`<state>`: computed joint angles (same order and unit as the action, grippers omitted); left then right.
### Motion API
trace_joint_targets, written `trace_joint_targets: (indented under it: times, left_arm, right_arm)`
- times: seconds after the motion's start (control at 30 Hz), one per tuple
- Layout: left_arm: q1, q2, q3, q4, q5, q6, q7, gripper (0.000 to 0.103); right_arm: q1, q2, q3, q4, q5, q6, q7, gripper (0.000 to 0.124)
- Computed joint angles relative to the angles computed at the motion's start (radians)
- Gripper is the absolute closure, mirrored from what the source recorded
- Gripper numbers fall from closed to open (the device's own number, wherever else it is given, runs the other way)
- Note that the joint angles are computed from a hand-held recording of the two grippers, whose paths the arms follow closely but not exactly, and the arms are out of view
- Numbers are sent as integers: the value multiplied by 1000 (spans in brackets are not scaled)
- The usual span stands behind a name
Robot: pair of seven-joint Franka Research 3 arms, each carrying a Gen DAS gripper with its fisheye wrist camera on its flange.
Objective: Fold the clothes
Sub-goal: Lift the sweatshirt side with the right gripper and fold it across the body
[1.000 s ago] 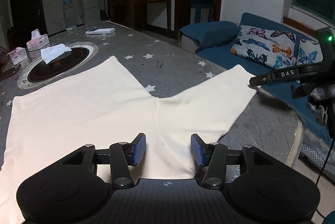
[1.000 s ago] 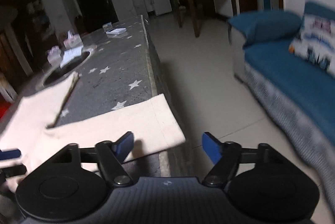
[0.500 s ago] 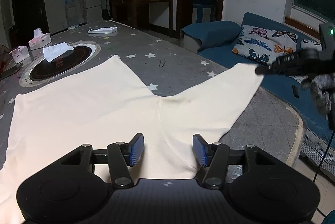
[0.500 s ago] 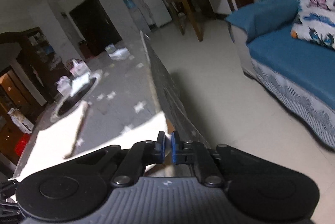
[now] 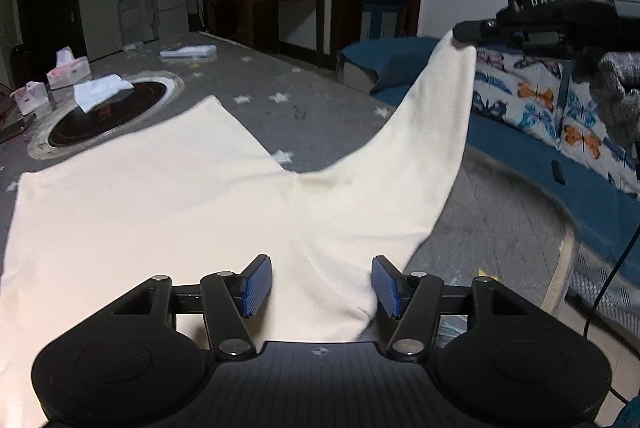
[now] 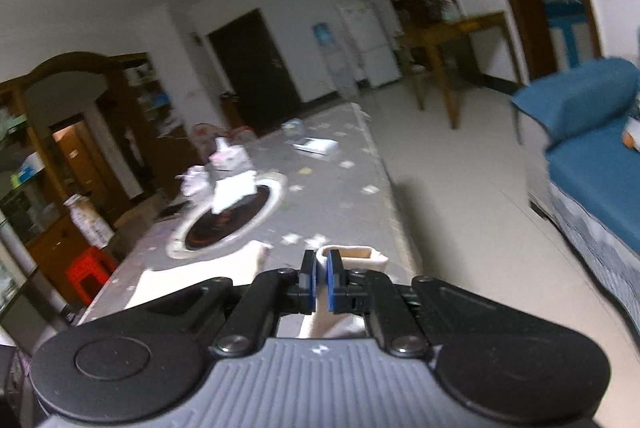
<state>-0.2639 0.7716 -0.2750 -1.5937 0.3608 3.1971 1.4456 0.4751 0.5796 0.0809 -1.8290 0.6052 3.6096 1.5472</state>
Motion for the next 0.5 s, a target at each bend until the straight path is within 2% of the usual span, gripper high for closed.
trace_joint_targets:
  times: [0.17,0.23,0.3,0.4,0.5]
  left_arm:
    - [-17,-74,80,-96,-27,105,-84,35]
    - [-41,-108,136,-143,-44,150,-122,35]
    - [-86,-141,214,-194,-77,193,-153,34]
    - [-132,-177,293,-257,-134,230,-173,34]
    - [-151,-203,331,-308,-187,249,-175,34]
  right_arm:
    - [-41,17,63,95,-144,-59,11,120]
    - [-53,42,90,155,-205,-99,16,120]
    - [-56,75,112,225,-255,-146,16,120]
    - [-43,153,139,375,-316,-243,3,120]
    - [-26,247,172,531,-350,-339,-23,120]
